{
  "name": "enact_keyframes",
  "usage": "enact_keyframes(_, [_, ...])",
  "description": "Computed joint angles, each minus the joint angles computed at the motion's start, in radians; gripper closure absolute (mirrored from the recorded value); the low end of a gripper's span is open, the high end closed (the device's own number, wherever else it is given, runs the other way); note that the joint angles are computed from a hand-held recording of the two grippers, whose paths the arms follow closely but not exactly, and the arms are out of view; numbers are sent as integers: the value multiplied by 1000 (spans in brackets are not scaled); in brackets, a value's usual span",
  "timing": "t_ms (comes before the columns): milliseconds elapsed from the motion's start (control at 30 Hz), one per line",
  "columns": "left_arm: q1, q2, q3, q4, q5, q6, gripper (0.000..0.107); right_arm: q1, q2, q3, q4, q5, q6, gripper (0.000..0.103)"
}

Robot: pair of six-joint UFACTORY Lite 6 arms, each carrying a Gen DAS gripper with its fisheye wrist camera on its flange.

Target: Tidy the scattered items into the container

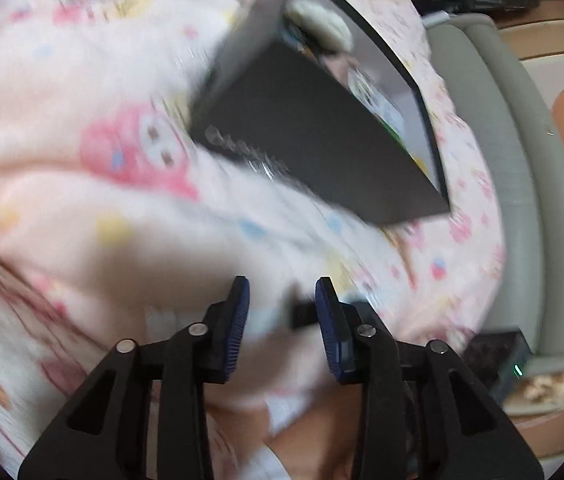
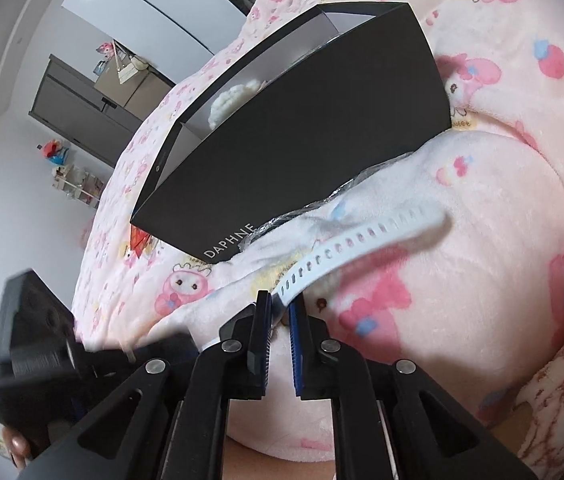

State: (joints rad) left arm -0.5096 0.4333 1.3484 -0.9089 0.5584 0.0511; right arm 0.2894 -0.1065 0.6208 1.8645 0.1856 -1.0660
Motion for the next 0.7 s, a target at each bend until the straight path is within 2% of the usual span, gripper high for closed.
enact_keyframes(67, [15, 48, 60, 42, 73, -64, 73, -1, 6, 5, -51, 3, 48, 96])
enact_keyframes(100, [25, 47, 55, -1, 105, -42, 73, -2, 7, 4, -53, 5, 51, 96])
enact_keyframes(133, [26, 25, 32, -49, 121, 0, 73, -7, 8, 4, -54, 11, 53, 96])
enact_keyframes(233, [-1, -3, 24, -8, 179, -37, 70, -2, 19, 10, -53, 4, 52, 94])
enact_keyframes(333, [-6, 0, -16, -76, 209, 2, 70, 1, 37, 22, -50, -2, 57, 93])
enact_keyframes(500, [-5, -12, -66, -160, 102, 42, 70, -6, 22, 7, -38, 11, 38, 93])
enact_keyframes(700, [-18, 1, -47, -141, -2, 22, 70, -7, 27, 16, -140, 30, 130, 91])
